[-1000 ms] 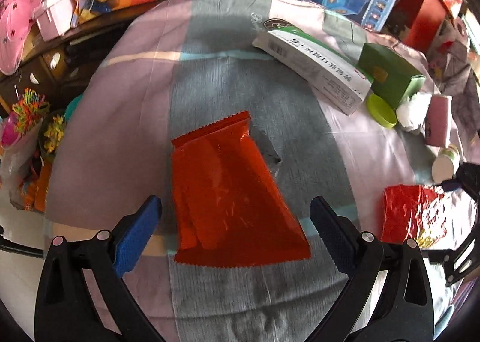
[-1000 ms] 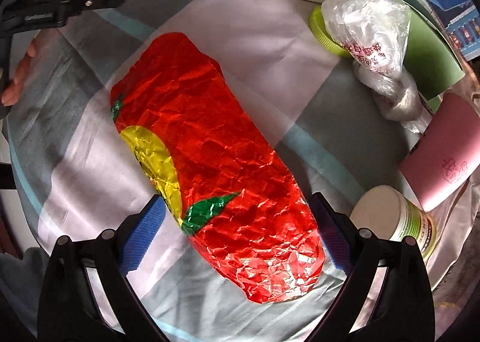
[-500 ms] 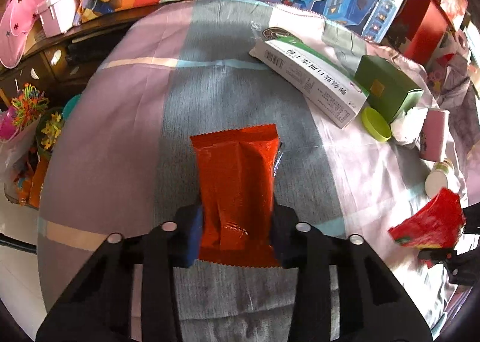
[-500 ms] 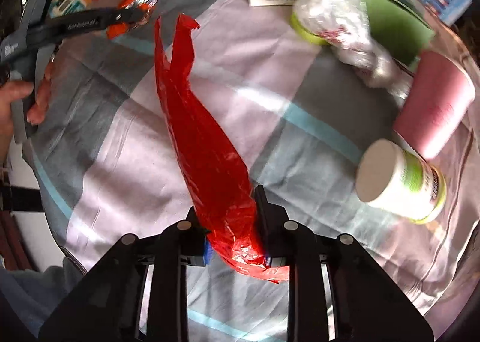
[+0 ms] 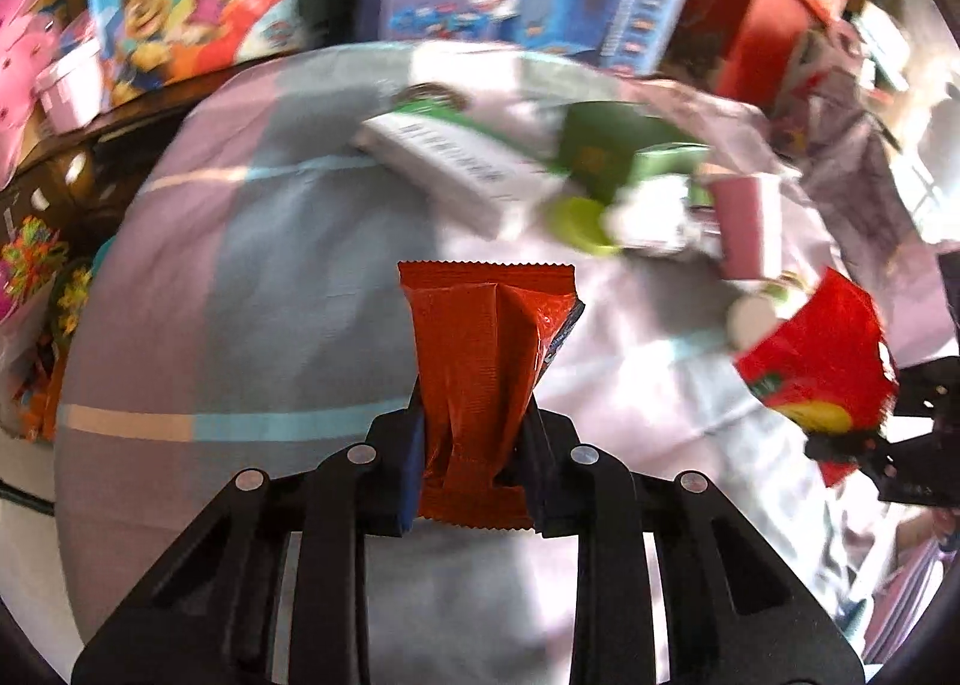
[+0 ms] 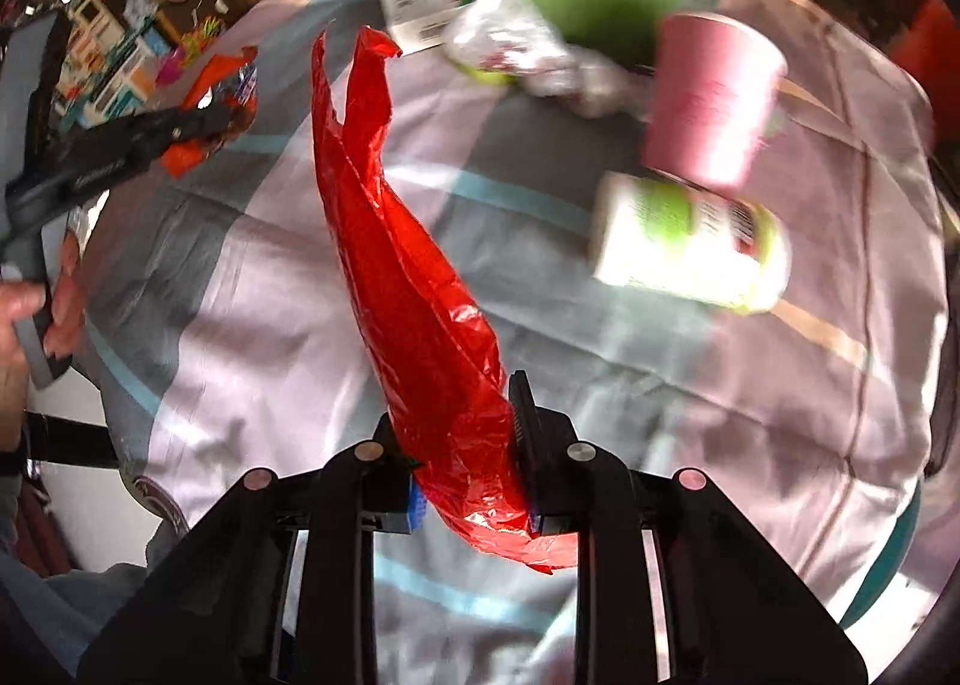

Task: Collect trash
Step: 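Carry both red wrappers to the bin and open both tools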

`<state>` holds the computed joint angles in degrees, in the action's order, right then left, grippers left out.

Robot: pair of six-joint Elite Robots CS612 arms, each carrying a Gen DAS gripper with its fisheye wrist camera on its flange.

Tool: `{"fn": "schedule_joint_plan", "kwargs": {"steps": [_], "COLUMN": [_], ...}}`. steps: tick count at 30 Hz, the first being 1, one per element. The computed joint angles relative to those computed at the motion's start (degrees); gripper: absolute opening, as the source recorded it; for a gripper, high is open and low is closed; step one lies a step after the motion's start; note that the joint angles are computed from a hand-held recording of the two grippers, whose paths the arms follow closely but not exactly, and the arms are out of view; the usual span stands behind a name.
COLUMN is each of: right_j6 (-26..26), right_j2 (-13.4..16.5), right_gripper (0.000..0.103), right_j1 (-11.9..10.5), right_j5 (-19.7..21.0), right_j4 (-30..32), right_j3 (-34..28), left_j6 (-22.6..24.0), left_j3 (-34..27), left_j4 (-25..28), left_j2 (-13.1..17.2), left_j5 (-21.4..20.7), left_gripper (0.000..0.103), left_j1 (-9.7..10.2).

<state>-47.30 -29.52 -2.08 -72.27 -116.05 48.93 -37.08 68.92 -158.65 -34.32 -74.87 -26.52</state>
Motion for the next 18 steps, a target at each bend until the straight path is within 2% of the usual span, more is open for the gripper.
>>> {"fn": "schedule_joint_plan", "kwargs": {"steps": [5,9,16,18], "right_j6": [4.31,7.89,15.38,17.73], "right_j2": [-1.82,-2.36,-0.63,0.33], "right_gripper": [0.023,0.023,0.023,0.023], "right_j1": [-2.76,-4.75,-8.33,-9.71], "right_j5": [1.87,2.67,4.34,4.46], "right_j4": [-3.93,-6.29,-8.69,-9.14], "right_j3": [2.94,3.89,1.2,-0.38], "left_j6": [4.24,7.75,13.52,15.49], "left_j3": [-3.79,-8.98,-23.73,-31.01], "left_j4": [-0.19,1.4,8.34,12.09], "left_j2": [1.17,3.28,10.29,13.82], "left_j5": [-2.55,-4.79,-10.15,-12.17], "left_gripper": [0.027,0.027,0.027,0.027], "left_j1": [-1.89,-3.35,-5.53,-6.18]}}
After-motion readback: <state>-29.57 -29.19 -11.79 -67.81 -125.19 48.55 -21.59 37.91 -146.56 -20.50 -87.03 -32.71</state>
